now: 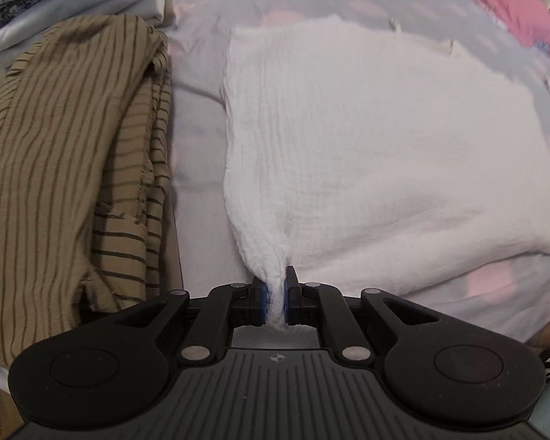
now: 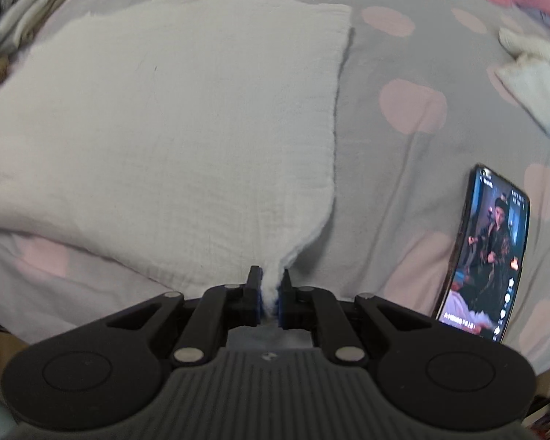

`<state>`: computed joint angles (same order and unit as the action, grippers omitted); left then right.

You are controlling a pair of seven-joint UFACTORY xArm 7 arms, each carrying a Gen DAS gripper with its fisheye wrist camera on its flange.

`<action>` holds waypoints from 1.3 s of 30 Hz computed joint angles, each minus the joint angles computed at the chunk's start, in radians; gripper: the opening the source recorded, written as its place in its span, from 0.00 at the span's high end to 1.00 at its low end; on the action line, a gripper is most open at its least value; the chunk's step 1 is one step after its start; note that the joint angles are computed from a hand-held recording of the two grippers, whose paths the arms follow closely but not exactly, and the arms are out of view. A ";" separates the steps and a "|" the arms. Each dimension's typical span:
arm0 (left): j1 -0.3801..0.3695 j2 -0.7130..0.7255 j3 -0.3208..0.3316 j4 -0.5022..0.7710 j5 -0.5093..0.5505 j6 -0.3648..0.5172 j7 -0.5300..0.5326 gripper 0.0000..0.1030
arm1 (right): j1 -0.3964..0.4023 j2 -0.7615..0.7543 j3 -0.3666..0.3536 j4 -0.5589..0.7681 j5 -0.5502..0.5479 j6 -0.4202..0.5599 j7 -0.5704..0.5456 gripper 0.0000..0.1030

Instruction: Fold clothes

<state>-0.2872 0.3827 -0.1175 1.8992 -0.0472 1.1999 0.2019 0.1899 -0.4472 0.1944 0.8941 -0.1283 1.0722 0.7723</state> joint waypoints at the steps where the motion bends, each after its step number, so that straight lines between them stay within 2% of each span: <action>1: -0.003 0.003 0.001 -0.005 0.008 -0.001 0.001 0.94 | 0.002 0.004 0.005 0.002 -0.010 0.004 -0.008 0.90; 5: -0.008 0.016 0.001 -0.009 0.014 0.012 0.001 0.89 | 0.012 0.021 0.021 0.013 -0.051 0.023 -0.041 0.87; 7: -0.009 0.005 0.002 -0.026 0.021 0.002 0.002 0.87 | 0.015 0.017 0.026 0.021 -0.069 0.040 -0.056 0.82; 8: -0.011 -0.006 0.003 -0.039 0.029 -0.009 0.008 0.83 | 0.015 0.014 0.032 0.027 -0.087 0.055 -0.061 0.75; 9: -0.012 -0.019 0.003 -0.054 0.037 -0.022 0.014 0.79 | 0.015 0.011 0.041 0.034 -0.109 0.071 -0.066 0.58; 10: -0.012 -0.037 0.003 -0.073 0.042 -0.042 0.018 0.76 | 0.014 0.008 0.056 0.041 -0.145 0.089 -0.070 0.50; 12: -0.009 -0.074 0.002 -0.114 0.046 -0.086 0.026 0.62 | 0.014 0.005 0.083 0.056 -0.213 0.123 -0.081 0.49; 13: -0.006 -0.094 0.000 -0.136 0.042 -0.115 0.029 0.59 | 0.011 0.008 0.090 0.066 -0.243 0.132 -0.083 0.46; 18: 0.004 -0.164 -0.007 -0.215 0.008 -0.270 0.010 0.52 | 0.001 0.016 0.120 0.093 -0.369 0.137 -0.056 0.42; 21: -0.006 -0.133 -0.017 -0.170 -0.010 -0.306 -0.025 0.52 | 0.000 0.041 0.130 0.120 -0.418 0.115 -0.014 0.39; 27: -0.038 -0.066 -0.044 -0.088 -0.032 -0.326 0.008 0.52 | 0.002 0.103 0.110 0.159 -0.447 0.030 0.071 0.37; 31: -0.065 0.001 -0.056 -0.030 -0.050 -0.355 0.022 0.52 | 0.001 0.123 0.074 0.153 -0.425 -0.031 0.100 0.36; 39: -0.101 0.103 -0.048 0.052 -0.047 -0.385 0.000 0.52 | -0.037 0.164 0.030 0.126 -0.396 -0.160 0.231 0.31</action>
<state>-0.3883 0.4854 -0.1651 1.9509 -0.0942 0.8151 0.2014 0.1532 -0.2832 0.2245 1.0200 -0.5243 0.9126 1.0029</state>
